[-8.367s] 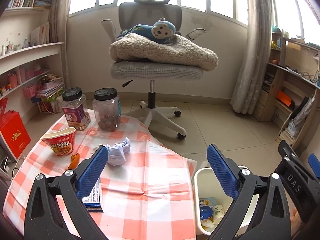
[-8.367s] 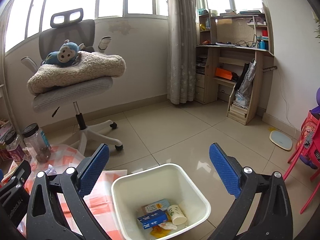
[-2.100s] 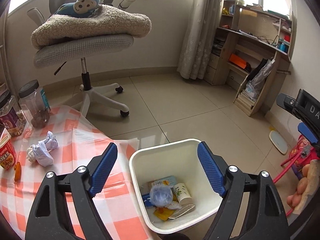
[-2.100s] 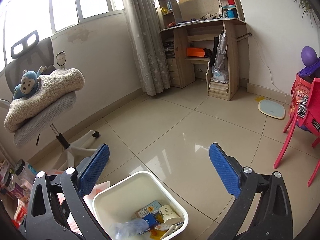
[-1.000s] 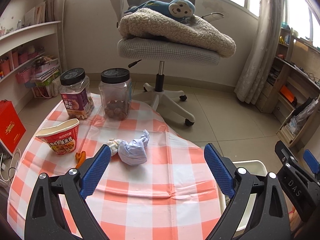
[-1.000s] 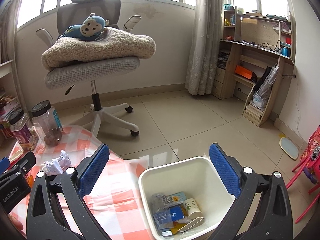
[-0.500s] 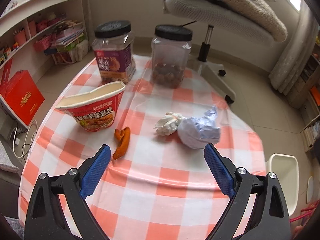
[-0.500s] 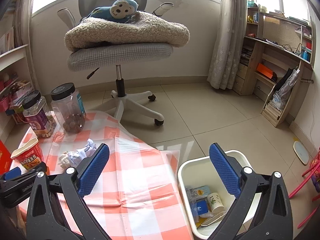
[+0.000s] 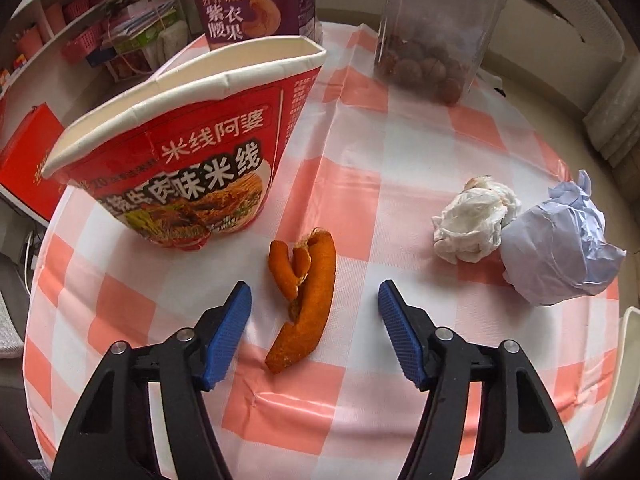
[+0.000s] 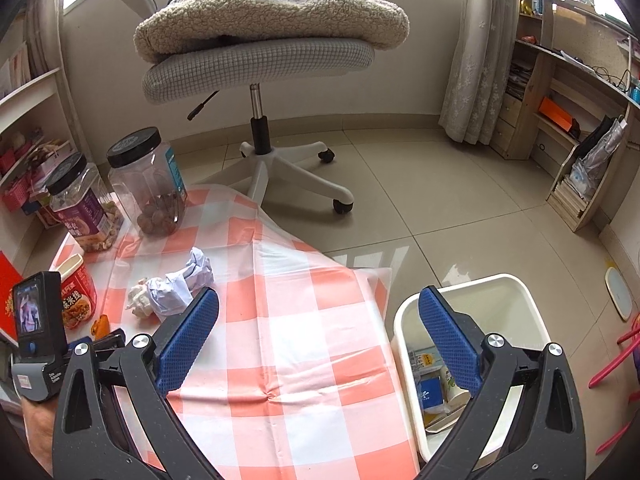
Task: Collect trash
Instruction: 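Grasp the orange peel with the left gripper while the right gripper grasps the tissue-and-bag bundle, then lift the peel and bundle and carry both over the white bin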
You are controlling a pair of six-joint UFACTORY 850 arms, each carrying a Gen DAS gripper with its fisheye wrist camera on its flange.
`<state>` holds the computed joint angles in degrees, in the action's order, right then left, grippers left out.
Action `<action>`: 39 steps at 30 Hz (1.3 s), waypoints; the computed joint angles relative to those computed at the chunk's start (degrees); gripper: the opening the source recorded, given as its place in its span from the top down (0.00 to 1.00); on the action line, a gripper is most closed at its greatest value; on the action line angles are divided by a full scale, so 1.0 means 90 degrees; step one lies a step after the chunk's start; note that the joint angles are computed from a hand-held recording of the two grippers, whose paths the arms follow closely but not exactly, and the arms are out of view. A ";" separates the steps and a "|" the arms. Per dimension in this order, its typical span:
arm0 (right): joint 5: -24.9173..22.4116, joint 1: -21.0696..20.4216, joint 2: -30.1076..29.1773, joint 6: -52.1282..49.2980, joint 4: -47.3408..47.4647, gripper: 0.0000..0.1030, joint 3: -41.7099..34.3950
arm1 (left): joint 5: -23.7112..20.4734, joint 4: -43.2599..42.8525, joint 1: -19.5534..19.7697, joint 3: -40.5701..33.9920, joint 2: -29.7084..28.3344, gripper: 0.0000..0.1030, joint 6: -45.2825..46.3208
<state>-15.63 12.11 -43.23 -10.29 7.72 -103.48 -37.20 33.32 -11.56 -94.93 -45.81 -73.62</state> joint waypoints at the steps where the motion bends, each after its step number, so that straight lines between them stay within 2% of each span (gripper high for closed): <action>1: -0.0126 0.0014 -0.0057 -0.0101 0.0033 0.07 -0.0069 | 0.0009 0.0108 -0.0024 0.0003 0.0007 0.56 0.0038; 3: -0.0249 0.0062 -0.0114 -0.0242 0.0076 0.07 -0.0104 | -0.0132 0.0248 -0.0070 -0.0016 0.0001 0.68 0.0079; 6: -0.0353 0.0161 -0.0181 -0.0674 0.0318 0.07 -0.0126 | 0.0043 0.0268 -0.0062 0.0282 0.0225 0.80 0.0006; 9: -0.0627 0.0276 -0.0374 -0.1298 0.0749 0.07 -0.0340 | 0.0389 0.0261 -0.0063 0.0744 0.0643 0.81 -0.0111; 12: -0.1261 0.0387 -0.0809 -0.1920 0.1221 0.07 -0.0966 | 0.0482 0.0710 -0.0166 0.1053 0.1007 0.81 -0.0479; 15: -0.2095 0.0454 -0.1534 -0.2297 0.1816 0.07 -0.2040 | 0.0624 0.1133 -0.0249 0.1463 0.1441 0.81 -0.0937; 18: -0.2878 0.0540 -0.2388 -0.2151 0.1781 0.08 -0.3274 | 0.0723 0.1386 -0.0282 0.1816 0.1790 0.81 -0.1258; 19: -0.3016 0.0553 -0.2591 -0.2194 0.1850 0.10 -0.3547 | 0.0770 0.1406 -0.0275 0.1910 0.1880 0.81 -0.1317; 21: -0.3345 0.0534 -0.2921 -0.2341 0.2072 0.52 -0.4011 | 0.0860 0.1349 -0.0239 0.1984 0.1959 0.81 -0.1301; 22: -0.3529 0.0504 -0.3039 -0.2394 0.2258 0.53 -0.4175 | 0.0883 0.1365 -0.0234 0.2032 0.2001 0.81 -0.1345; 25: -0.3444 0.0422 -0.2790 -0.2574 0.2641 0.56 -0.3751 | 0.0932 0.1527 -0.0237 0.2151 0.2102 0.81 -0.1604; 33: -0.2900 0.0349 -0.1635 -0.3302 0.2949 0.56 -0.2115 | 0.1286 0.1948 -0.0224 0.2456 0.2454 0.81 -0.2336; 35: -0.2781 0.0339 -0.1349 -0.3542 0.3120 0.56 -0.1792 | 0.1584 0.1987 -0.0200 0.2583 0.2596 0.81 -0.2467; 39: -0.2678 0.0249 -0.0745 -0.4114 0.3706 0.56 -0.1131 | 0.2726 0.1589 -0.0046 0.2929 0.2928 0.81 -0.2322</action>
